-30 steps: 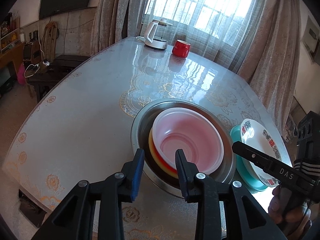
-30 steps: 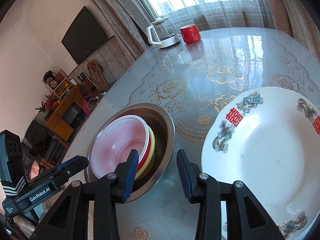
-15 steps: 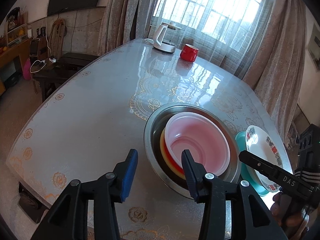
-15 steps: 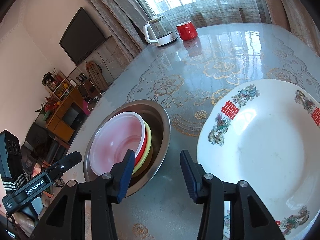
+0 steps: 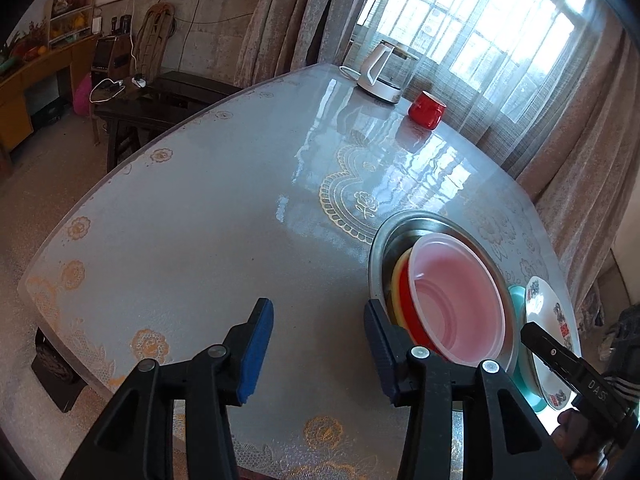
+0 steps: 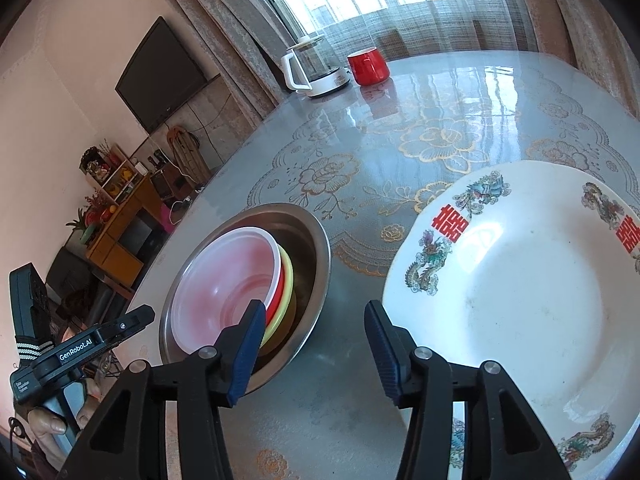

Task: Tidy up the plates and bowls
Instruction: 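Grasp the steel bowl rim with the left gripper and lift the nested bowls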

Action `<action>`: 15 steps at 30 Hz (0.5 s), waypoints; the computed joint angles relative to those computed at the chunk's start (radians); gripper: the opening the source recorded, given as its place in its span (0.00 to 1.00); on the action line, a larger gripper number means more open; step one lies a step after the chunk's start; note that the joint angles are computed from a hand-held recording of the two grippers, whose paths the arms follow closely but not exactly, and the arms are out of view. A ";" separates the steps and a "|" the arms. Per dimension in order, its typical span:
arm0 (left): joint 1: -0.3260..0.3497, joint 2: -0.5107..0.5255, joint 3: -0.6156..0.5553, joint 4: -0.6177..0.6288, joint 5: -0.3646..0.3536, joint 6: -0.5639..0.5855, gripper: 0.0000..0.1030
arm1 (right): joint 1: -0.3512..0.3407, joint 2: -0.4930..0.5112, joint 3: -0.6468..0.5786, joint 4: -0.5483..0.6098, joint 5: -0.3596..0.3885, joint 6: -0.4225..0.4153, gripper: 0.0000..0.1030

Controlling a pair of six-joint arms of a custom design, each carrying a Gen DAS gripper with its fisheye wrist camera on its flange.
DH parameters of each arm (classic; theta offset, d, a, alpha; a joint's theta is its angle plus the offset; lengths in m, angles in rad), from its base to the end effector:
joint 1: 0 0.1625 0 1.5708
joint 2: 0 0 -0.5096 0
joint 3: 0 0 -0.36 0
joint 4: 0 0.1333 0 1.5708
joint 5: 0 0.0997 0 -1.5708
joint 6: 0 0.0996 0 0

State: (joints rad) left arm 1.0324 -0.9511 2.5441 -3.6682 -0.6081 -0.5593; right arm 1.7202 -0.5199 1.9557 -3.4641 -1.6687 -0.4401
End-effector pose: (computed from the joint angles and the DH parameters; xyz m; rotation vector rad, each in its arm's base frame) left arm -0.0219 -0.4560 0.2158 -0.3360 2.3132 -1.1405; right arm 0.2151 -0.5986 0.0141 0.8135 -2.7938 0.6497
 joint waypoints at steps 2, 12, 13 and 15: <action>0.003 0.011 0.008 -0.053 -0.004 0.013 0.46 | 0.001 0.005 -0.002 -0.007 0.004 -0.018 0.51; 0.006 0.069 0.007 -0.225 0.026 0.133 0.46 | 0.006 0.020 -0.007 -0.026 -0.021 -0.063 0.34; 0.008 0.068 0.008 -0.233 0.018 0.141 0.46 | 0.008 0.022 -0.006 -0.032 -0.027 -0.070 0.34; 0.011 0.065 0.005 -0.232 0.002 0.153 0.45 | 0.011 0.025 -0.001 -0.042 -0.037 -0.083 0.32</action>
